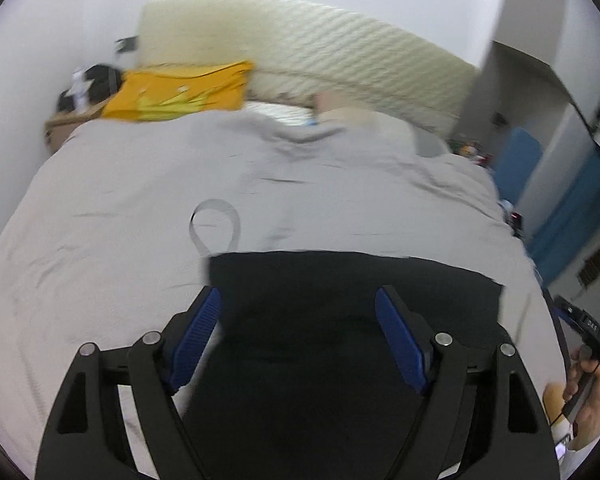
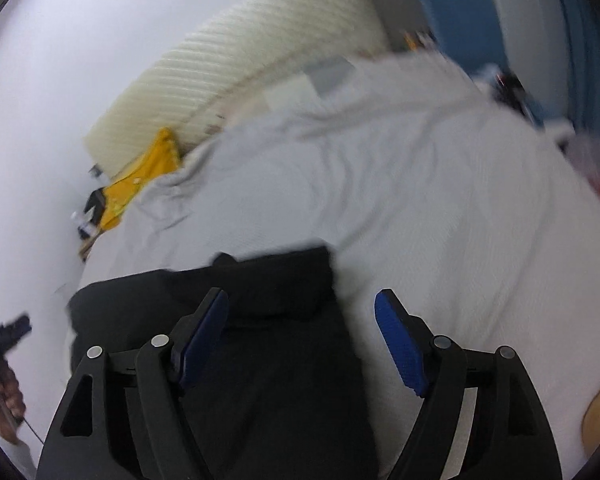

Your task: Fold large clothes

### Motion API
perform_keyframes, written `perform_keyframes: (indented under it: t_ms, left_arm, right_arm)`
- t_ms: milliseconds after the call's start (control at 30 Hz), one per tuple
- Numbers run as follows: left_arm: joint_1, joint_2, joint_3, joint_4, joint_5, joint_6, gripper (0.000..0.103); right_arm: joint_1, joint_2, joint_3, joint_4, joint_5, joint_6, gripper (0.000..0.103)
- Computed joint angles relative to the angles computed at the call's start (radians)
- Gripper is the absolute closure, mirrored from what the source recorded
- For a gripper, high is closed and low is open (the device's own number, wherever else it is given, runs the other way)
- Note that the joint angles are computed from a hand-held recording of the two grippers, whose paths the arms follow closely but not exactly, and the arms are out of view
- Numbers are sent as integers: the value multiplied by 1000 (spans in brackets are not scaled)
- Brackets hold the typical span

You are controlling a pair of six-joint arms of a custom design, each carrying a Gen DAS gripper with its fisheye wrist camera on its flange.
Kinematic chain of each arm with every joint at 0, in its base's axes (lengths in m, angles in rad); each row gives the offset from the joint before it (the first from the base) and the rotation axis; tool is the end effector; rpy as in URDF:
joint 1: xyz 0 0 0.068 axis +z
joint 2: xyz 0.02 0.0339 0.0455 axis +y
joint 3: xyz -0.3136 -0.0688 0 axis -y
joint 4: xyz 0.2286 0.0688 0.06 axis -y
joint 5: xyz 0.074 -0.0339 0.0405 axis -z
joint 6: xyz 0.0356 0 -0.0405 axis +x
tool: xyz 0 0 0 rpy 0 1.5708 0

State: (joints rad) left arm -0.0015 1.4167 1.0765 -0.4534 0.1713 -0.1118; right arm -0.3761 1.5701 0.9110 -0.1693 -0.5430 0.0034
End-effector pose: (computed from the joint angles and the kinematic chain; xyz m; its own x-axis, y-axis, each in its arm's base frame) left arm 0.2839 -0.0065 0.3259 -0.7219 -0.1089 -0.6833 0.0407 0.9792 -0.1990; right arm 0.2931 -0.0960 0.2576 -0.6854 0.2738 -0.6748 -0.0081 0.9237 0.3830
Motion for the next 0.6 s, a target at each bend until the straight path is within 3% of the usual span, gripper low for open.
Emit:
perform_keyframes:
  t_ms: [133, 233, 433, 600]
  left_arm:
    - [-172, 30, -79, 97, -82, -21, 23]
    - [-274, 100, -132, 213, -171, -44, 23]
    - [-316, 313, -52, 282, -279, -80, 23]
    - [-332, 400, 12, 308, -367, -65, 23]
  right_arm:
    - [170, -108, -122, 146, 111, 18, 10]
    - [298, -103, -189, 256, 215, 18, 7]
    - [482, 144, -198, 447, 440, 29, 4]
    - [464, 224, -169, 506, 432, 32, 0]
